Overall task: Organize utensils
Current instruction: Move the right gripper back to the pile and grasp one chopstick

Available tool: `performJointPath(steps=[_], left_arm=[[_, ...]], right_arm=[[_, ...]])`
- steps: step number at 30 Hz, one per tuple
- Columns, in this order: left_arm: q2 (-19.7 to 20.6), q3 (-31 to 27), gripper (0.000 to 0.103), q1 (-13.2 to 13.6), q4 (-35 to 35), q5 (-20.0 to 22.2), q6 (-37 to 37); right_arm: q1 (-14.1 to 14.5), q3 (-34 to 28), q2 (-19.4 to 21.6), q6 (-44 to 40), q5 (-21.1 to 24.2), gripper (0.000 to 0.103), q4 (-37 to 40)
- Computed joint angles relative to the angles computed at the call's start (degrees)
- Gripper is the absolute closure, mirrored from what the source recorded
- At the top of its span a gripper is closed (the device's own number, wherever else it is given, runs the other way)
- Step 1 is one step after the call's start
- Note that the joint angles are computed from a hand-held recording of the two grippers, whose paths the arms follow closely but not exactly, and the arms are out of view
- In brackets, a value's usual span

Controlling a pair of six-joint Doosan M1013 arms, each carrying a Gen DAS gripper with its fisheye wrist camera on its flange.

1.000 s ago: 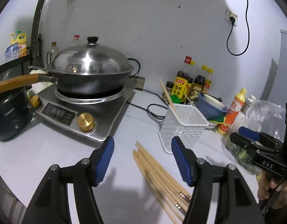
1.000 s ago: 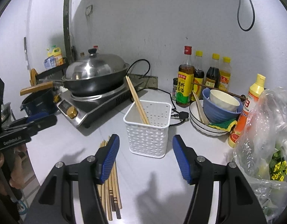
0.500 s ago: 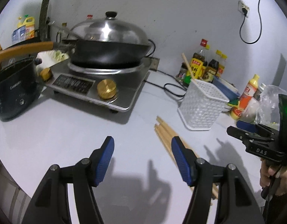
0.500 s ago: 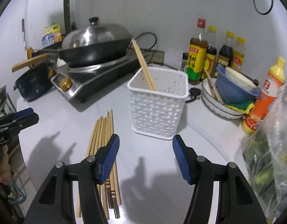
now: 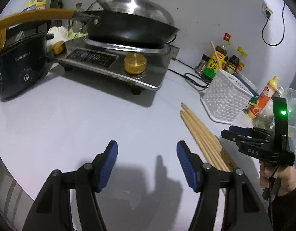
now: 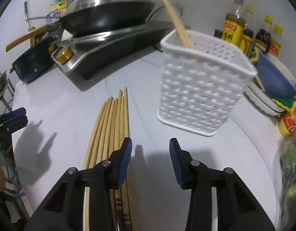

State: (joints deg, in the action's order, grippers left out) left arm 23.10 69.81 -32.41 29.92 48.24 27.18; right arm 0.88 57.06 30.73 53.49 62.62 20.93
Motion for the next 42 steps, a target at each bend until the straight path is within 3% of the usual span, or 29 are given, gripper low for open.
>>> performJointPath(steps=[18,28,31,42], left_arm=[[-1.0,3.1,0.039,0.3,-0.7,-0.6,0.3],[-2.0,4.4,0.039,-2.2,3.7,-0.5,2.0],[-2.0,4.3,0.039,-2.6,2.6,-0.3,2.9],[-0.1,1.4,0.039,-3.5,-2.0,-0.3,7.2]], right_arm=[[2.5,-2.5,2.1,-0.9,1.8,0.075,-1.7],[1.7,-3.3,2.4,-3.0,5.0,0.079,0.6],[1.5,-3.9,2.7,-2.0,5.1,0.089,1.1],[0.5,-4.5,3.4,-3.2,6.7,0.089,4.0]])
